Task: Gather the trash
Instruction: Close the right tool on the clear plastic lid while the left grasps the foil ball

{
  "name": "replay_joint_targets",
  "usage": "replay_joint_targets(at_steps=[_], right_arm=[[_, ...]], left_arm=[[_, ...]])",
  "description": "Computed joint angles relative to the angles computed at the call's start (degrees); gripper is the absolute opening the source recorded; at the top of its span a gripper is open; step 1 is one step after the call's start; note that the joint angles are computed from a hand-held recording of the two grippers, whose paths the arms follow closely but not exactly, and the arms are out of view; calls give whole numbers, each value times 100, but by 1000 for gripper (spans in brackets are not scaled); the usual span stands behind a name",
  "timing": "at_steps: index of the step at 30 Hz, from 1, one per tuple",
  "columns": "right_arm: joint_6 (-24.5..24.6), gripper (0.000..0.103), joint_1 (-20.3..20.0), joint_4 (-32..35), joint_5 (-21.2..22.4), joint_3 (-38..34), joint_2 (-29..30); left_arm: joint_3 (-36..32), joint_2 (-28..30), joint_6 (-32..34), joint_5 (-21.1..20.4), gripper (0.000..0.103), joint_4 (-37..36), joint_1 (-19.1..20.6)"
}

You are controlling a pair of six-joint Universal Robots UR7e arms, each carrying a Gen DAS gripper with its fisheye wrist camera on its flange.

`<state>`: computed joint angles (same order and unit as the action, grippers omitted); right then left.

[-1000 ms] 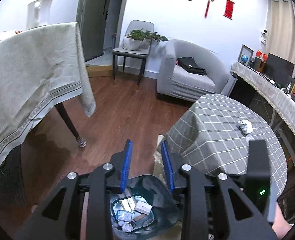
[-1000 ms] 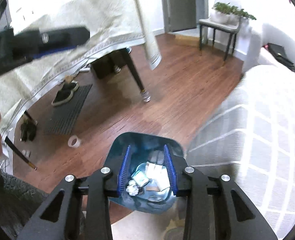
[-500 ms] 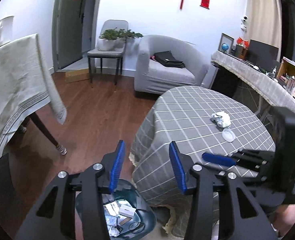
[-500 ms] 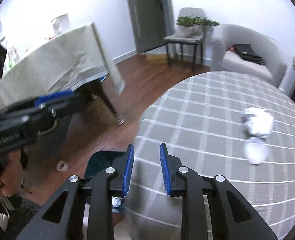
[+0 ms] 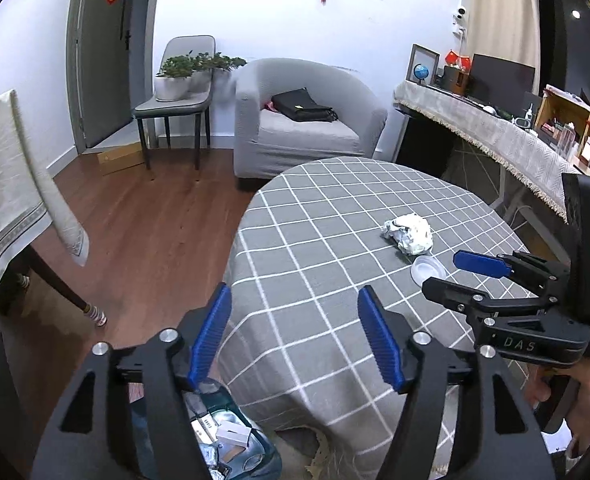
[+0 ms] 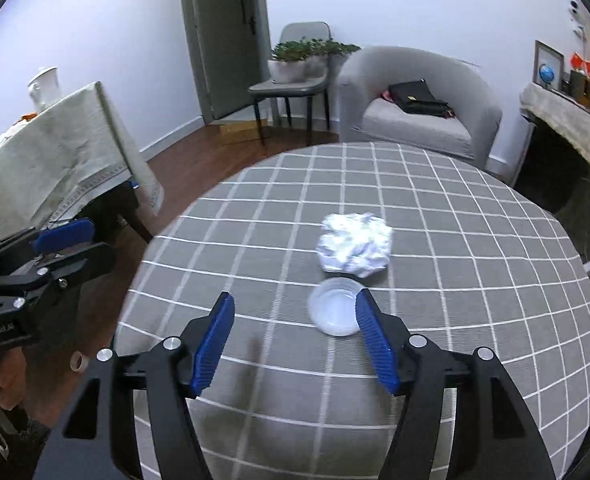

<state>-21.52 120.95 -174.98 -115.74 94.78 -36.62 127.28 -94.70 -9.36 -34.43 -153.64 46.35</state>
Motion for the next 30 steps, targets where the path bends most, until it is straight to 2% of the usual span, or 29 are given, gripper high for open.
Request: replay_joint_targets(at_steps=[5,8,12,16,18,24,30], right_arm=[[-17,64,-106,288,-151,-122,39],[3,64,-161,582,-151,-241,66],[-58,53,-179,842,-81,-368,109],[-46,49,-210,1001,-18,-501,153],[-83,40,-211,1093,-107,-585,176],[-54,40,-309,1256,-130,-615,54],[11,40,-436,955,-30,-392,-247]], left_arm=[[-209,414,198,-160,79,-353,158],[-311,623,283,-218,79,-535,236],[-428,816,384,-308,79,-704,335],[-583,1029,480,-428,79,-803,409],[-664,1134,522,-504,79,-782,436],[-939,1414,629,-819,79,-630,507],[-1089,1739,757,-830,79,-553,412]])
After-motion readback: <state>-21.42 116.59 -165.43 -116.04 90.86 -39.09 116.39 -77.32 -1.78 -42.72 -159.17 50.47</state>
